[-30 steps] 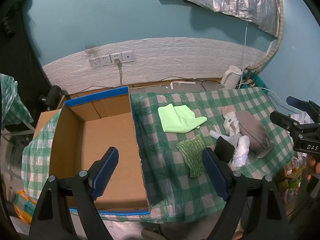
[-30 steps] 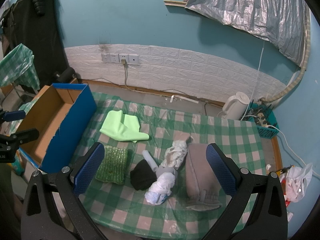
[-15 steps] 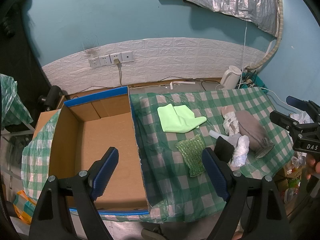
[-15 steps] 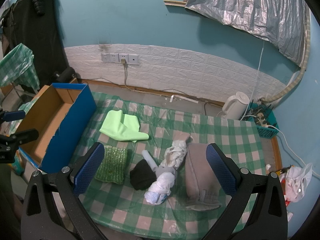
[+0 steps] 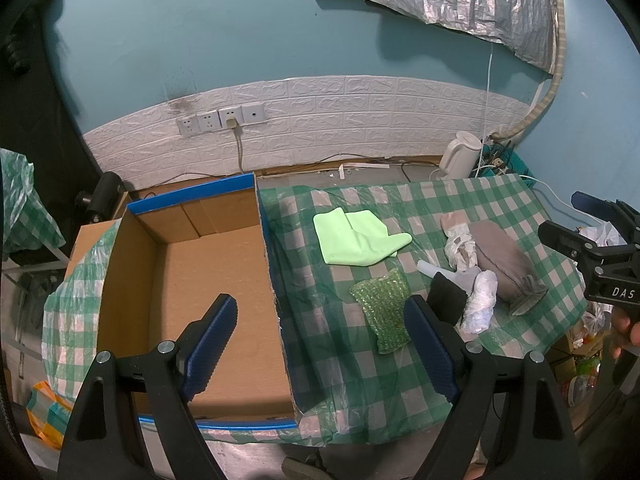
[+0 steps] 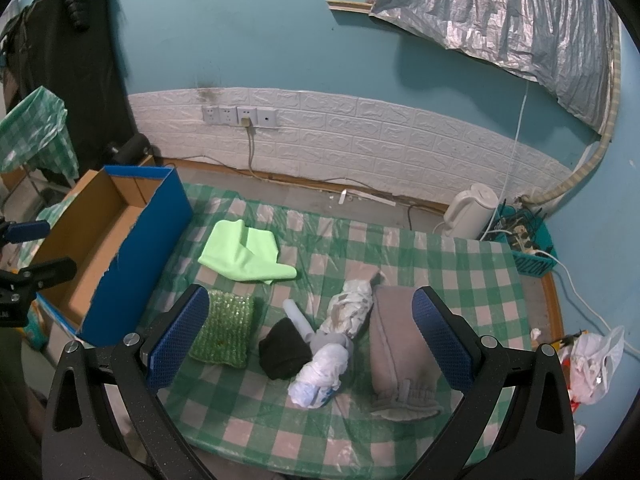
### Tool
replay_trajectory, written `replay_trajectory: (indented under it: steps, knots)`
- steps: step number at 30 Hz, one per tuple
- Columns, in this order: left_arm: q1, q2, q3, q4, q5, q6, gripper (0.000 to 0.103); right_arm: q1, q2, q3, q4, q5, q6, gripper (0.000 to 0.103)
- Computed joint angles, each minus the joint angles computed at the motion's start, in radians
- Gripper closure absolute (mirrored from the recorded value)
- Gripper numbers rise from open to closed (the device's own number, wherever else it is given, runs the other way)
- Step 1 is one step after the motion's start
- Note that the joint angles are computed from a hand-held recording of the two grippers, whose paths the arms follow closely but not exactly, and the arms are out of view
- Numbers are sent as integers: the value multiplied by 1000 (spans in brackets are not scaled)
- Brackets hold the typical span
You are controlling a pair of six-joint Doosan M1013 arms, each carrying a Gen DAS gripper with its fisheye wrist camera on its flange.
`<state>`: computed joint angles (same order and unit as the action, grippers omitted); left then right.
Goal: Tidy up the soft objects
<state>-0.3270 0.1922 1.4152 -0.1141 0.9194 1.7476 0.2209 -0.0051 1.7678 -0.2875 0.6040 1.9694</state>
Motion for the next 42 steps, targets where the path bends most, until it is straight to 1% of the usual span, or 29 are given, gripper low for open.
replay_trajectory:
  steps: [6,7,11,13,14,19,29,35,38,42]
  knots:
    - [-2,0,1,2,1,0,16,17,13,-9,-23,4,30,2]
    - [-5,2,1,5,1,-1,16,4,6,-1,-12,1,12,2]
    - [-18,8,1,17,7,-10,16,-13,0,13,-5,0,4,2]
    - [-25,14,-2,20,12,-11,16,-30,-6,23,4,1,-2,2]
    - [-25,17,-3,19,13,-10,16,-20,2,17,-13,6,20,2]
    - [-34,29,-6,18,23,-4,17,-31,3,20,-38,16,57,2]
    - [-54,70,-32,9,64,-14,17,-84,11,33,-47,53,93,2]
    - [-63,83,-38,3,71,-25,17,-120,19,47,-19,60,92,2]
    - [-68,91,-40,2,77,-28,17,-139,25,49,17,65,75,2]
    - [-71,108,-47,0,95,-37,17,-148,40,48,39,81,59,2]
